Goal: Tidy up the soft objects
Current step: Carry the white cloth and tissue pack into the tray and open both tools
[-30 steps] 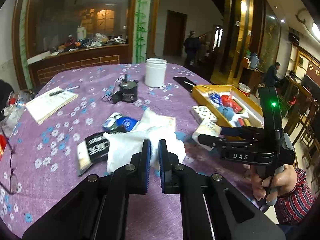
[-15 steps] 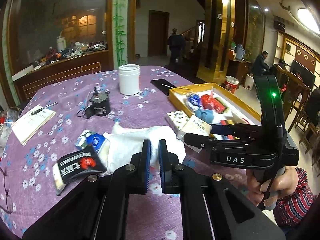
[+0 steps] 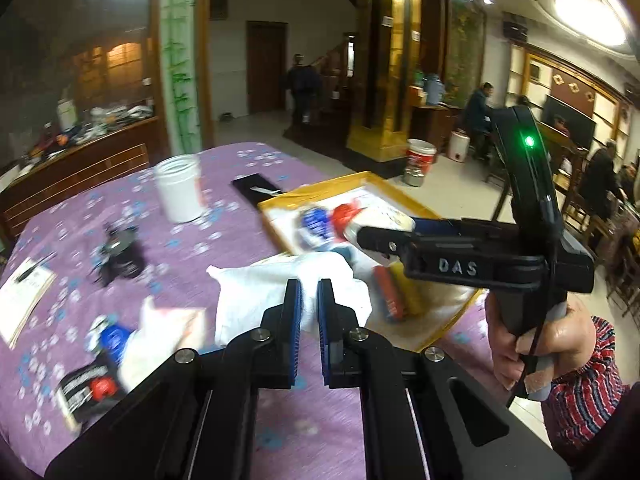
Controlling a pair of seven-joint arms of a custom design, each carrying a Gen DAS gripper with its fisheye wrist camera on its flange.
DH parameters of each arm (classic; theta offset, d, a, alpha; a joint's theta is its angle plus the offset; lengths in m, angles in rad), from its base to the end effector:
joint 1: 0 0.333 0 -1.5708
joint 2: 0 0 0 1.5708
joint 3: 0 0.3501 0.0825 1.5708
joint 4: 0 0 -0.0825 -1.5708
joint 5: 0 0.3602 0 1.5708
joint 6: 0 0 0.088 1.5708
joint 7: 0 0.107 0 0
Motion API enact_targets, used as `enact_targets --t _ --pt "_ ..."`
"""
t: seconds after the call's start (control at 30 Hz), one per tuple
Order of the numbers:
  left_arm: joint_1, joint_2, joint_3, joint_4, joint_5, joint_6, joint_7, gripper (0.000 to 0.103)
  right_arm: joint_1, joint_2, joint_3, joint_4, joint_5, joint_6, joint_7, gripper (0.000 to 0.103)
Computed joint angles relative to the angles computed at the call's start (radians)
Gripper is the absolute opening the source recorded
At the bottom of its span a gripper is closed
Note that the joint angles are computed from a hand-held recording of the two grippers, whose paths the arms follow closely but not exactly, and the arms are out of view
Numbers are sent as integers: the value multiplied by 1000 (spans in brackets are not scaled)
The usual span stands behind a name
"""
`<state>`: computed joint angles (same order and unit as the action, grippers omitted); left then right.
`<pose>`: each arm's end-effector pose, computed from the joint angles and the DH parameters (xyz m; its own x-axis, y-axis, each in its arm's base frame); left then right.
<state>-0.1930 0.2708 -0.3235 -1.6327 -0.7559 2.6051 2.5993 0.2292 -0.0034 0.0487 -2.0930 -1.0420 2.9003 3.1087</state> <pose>0.6050 -0.2938 0.5852 -0.8399 -0.5413 0.0399 -0.3474 0.4796 -0.8058 0.5229 0.2030 0.5407 -0.1849 -0.9414 -0.2820 -0.5564 0.3368 -0.7596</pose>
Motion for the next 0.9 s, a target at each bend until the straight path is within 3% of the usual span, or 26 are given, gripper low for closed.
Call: enact_targets --t 0.2,0.4,0.67,0.9 --pt "-59 70 -15 111 84 -68 -77 6 -55 -79 -15 -51 59 -26 -46 68" --pt "-117 152 -12 204 188 -88 -172 6 -109 -88 -30 -51 190 -34 -183 68" --pt "-198 275 1 323 346 -127 -310 6 -136 10 -63 20 428 -72 -421 68" --pt "-223 329 4 367 415 -135 -368 6 -141 118 -80 95 619 -109 -591 68"
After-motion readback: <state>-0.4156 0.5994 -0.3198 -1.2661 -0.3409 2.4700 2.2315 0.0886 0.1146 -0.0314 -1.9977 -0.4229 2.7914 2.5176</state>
